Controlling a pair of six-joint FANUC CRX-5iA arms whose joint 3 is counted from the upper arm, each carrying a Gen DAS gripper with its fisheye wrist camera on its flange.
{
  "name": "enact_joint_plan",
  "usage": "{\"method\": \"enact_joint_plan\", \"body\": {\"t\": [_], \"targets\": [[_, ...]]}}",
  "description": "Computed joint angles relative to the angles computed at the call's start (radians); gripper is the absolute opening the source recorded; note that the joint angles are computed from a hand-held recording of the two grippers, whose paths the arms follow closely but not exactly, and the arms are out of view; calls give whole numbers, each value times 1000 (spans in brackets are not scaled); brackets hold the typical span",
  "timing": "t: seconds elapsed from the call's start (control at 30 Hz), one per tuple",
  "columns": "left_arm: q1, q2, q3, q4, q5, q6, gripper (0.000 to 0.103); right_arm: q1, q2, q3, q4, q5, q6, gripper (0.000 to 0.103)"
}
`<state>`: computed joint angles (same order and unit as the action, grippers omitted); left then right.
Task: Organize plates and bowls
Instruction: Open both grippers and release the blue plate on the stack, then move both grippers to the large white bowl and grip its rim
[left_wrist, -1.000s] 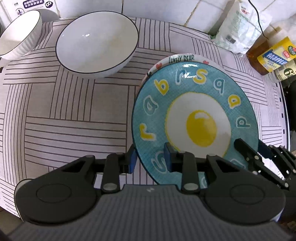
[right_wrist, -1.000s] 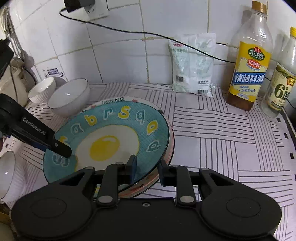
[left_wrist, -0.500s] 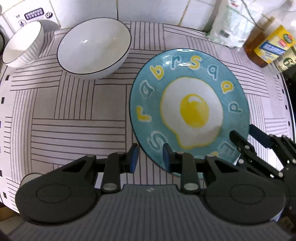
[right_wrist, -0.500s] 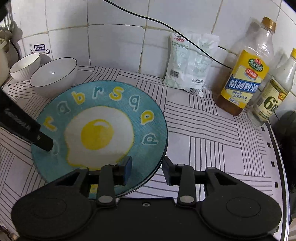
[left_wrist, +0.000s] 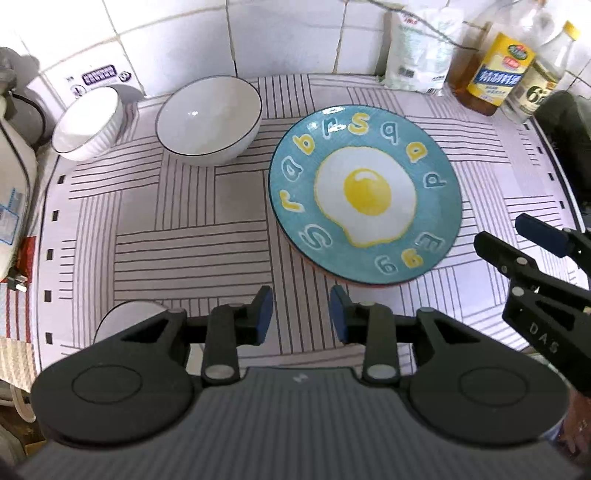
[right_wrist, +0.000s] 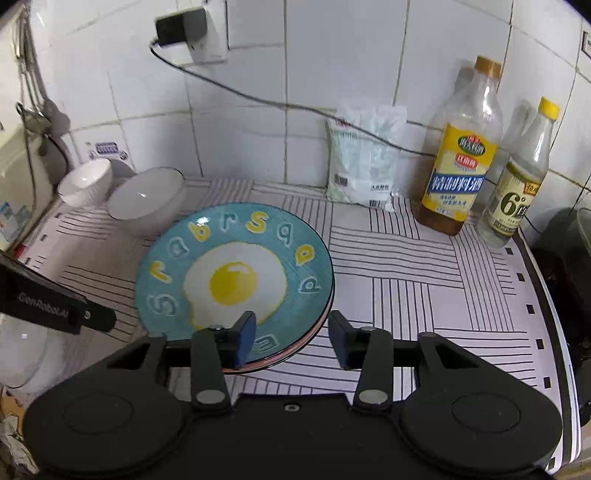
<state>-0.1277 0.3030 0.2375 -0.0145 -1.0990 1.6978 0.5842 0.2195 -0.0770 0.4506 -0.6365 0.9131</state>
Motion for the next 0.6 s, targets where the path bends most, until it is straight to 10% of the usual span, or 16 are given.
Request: {"method": "enact_joint_plan", "body": {"t": [0.6], "targets": [[-23,-227,-170,-63,35,-4,51,66,-186,-140,46,40,-21,69]]}}
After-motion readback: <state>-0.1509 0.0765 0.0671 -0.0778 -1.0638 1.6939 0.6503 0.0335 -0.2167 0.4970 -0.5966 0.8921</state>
